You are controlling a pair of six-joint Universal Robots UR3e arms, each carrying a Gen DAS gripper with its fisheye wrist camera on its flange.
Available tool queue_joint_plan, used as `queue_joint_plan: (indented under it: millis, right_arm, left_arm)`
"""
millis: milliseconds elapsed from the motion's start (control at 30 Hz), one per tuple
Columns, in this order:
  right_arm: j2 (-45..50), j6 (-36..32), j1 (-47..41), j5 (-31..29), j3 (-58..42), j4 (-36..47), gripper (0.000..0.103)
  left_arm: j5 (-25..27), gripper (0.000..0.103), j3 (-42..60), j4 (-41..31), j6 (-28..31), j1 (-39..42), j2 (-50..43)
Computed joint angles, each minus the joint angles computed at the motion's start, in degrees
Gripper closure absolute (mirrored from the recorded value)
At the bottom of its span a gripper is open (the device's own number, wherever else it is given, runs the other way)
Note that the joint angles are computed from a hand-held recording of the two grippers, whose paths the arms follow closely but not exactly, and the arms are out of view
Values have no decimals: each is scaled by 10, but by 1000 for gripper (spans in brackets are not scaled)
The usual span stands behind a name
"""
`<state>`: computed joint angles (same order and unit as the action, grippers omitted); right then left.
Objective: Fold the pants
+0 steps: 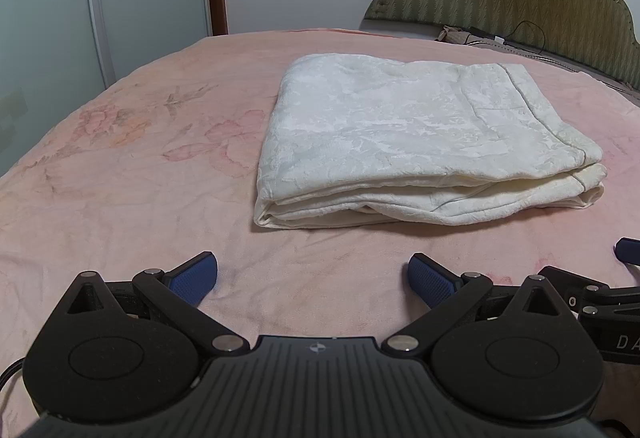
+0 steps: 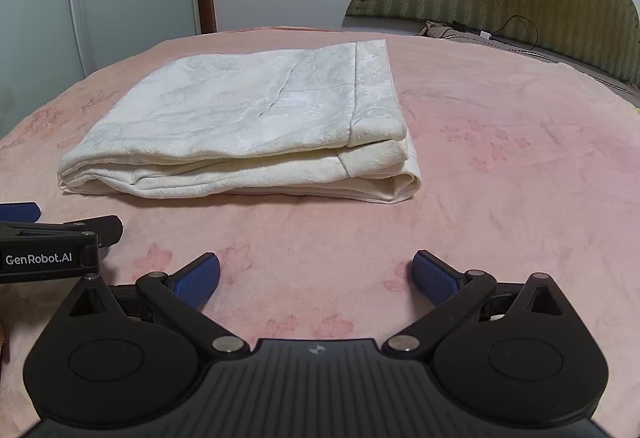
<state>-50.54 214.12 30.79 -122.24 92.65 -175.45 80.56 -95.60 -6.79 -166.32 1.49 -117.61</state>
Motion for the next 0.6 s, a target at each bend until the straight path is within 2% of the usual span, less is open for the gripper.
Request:
queue_joint_plan:
  millis: [600]
  right_arm:
    - [-7,-18,-7,13,19,-22,0]
  left_arm:
    - [0,0,1,0,-1,0,-1]
